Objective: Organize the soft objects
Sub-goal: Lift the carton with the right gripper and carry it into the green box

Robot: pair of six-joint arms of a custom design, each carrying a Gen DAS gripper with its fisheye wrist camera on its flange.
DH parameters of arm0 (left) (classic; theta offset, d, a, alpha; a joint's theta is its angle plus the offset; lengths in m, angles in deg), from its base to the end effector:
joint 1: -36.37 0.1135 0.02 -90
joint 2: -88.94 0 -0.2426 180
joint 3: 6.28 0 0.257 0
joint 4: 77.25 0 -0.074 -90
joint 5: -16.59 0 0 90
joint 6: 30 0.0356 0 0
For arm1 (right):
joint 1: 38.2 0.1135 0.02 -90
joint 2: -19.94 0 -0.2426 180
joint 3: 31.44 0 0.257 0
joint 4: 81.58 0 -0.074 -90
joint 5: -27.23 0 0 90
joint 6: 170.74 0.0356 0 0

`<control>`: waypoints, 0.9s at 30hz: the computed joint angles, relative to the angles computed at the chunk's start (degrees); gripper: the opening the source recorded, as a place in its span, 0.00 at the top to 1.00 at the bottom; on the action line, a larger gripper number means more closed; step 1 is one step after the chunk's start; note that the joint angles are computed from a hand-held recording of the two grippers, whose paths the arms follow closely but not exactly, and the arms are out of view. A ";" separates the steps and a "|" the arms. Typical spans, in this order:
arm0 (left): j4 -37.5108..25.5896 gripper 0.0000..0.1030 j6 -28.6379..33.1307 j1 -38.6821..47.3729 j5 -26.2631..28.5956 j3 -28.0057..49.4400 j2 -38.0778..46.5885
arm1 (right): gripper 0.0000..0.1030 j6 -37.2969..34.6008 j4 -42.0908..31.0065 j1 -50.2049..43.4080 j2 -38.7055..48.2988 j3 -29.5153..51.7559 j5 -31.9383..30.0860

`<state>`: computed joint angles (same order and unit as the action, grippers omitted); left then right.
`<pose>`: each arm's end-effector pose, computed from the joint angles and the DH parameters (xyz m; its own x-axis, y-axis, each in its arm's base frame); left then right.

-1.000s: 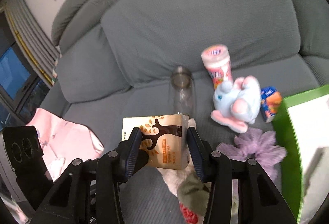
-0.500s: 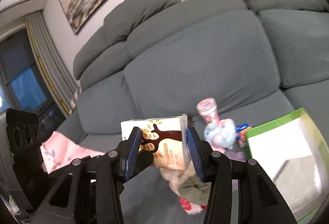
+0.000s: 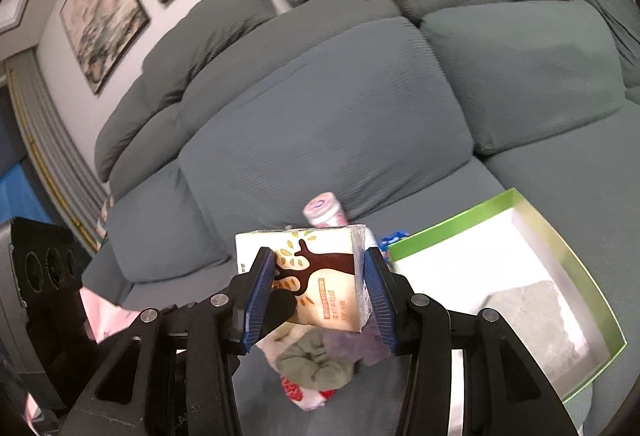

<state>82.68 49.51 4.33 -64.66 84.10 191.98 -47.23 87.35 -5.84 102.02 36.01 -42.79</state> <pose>0.3509 -0.2260 0.2345 -0.5659 0.1419 -0.8122 0.5388 0.8093 -0.2340 0.2870 0.1675 0.2423 -0.4396 0.3357 -0.8331 -0.0003 0.9275 0.3739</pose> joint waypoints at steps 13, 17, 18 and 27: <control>2.33 0.67 -1.51 1.73 12.34 9.77 14.95 | 0.52 5.55 -3.12 -5.63 3.59 -0.62 0.22; -0.75 0.70 -1.39 2.41 15.27 14.42 19.15 | 0.52 7.90 -4.20 -8.00 6.12 0.12 -1.68; -1.36 0.70 -1.49 2.34 15.69 15.30 19.91 | 0.52 8.33 -4.54 -8.25 6.36 0.15 -1.63; -3.61 0.70 0.52 -0.08 15.62 17.93 22.95 | 0.52 11.96 -7.91 -9.55 6.27 -1.00 0.74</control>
